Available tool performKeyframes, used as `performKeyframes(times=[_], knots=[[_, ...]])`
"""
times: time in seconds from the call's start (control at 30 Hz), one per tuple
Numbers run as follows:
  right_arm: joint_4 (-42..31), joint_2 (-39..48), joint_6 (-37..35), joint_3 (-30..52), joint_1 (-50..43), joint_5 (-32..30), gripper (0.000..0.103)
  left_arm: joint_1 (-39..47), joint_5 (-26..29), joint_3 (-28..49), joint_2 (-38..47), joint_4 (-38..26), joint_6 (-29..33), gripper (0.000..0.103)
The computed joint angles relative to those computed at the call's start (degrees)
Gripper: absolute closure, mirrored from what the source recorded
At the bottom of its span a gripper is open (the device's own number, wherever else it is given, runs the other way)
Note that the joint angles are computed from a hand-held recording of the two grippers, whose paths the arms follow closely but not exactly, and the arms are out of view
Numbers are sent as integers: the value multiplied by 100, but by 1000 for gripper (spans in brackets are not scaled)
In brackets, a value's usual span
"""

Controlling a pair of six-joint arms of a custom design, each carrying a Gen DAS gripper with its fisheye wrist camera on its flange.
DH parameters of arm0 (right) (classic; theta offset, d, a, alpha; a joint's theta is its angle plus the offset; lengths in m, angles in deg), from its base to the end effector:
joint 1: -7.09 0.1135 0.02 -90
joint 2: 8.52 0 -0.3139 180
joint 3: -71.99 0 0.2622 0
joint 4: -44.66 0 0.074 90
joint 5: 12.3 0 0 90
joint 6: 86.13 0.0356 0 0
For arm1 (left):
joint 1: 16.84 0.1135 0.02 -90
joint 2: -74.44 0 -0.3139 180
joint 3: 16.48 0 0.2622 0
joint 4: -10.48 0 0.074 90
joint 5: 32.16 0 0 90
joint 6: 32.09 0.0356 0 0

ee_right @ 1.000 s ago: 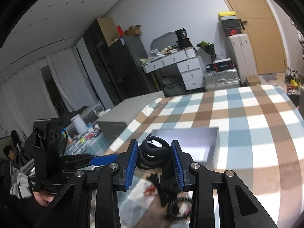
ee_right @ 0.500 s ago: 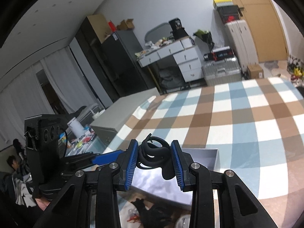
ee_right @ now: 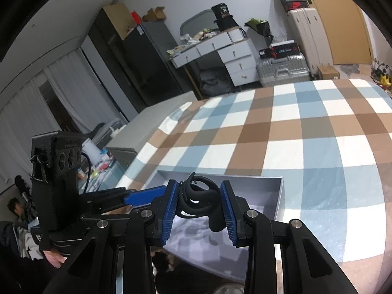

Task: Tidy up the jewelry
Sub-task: 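Lower both held items into the grey box and open both grippers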

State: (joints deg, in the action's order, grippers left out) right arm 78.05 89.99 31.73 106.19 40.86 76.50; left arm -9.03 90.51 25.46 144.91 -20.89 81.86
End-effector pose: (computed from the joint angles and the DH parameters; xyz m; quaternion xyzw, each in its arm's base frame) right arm 0.2275 0.1530 0.1313 -0.0500 0.8685 0.2604 0.4187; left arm 0.1983 0.0078 0.1942 0.2024 0.9073 -0.1931 0.3140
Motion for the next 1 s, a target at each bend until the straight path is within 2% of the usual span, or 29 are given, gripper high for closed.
performKeyframes(times=[0.27, 0.37, 0.43, 0.5, 0.57, 0.6, 0.67, 0.8, 1.0], knots=[[-274, 191, 50, 243, -53, -89, 68, -140, -197, 21, 96, 118, -79, 68], [-277, 226, 143, 273, -109, -130, 66, -164, -233, 56, 116, 55, -64, 62], [-205, 241, 240, 254, -193, -256, 65, -113, -122, 64, 103, 25, -12, 57], [-119, 186, 318, 165, -228, -313, 60, -96, -143, 23, -41, 40, -7, 36], [-68, 32, 340, 23, -165, -141, 45, -129, -225, -28, -184, 92, -19, 29], [-84, -70, 372, -52, -104, 45, 41, -156, -323, -52, -266, 118, -26, 27], [-85, -258, 434, -195, -49, 239, 38, -154, -429, -65, -336, 157, -21, 27], [59, -701, 585, -567, -9, 460, 34, 175, -243, -69, -583, -3, 52, 27], [-375, -1579, 644, -852, 203, 897, 29, 505, -222, -161, -1134, -171, 74, 27]])
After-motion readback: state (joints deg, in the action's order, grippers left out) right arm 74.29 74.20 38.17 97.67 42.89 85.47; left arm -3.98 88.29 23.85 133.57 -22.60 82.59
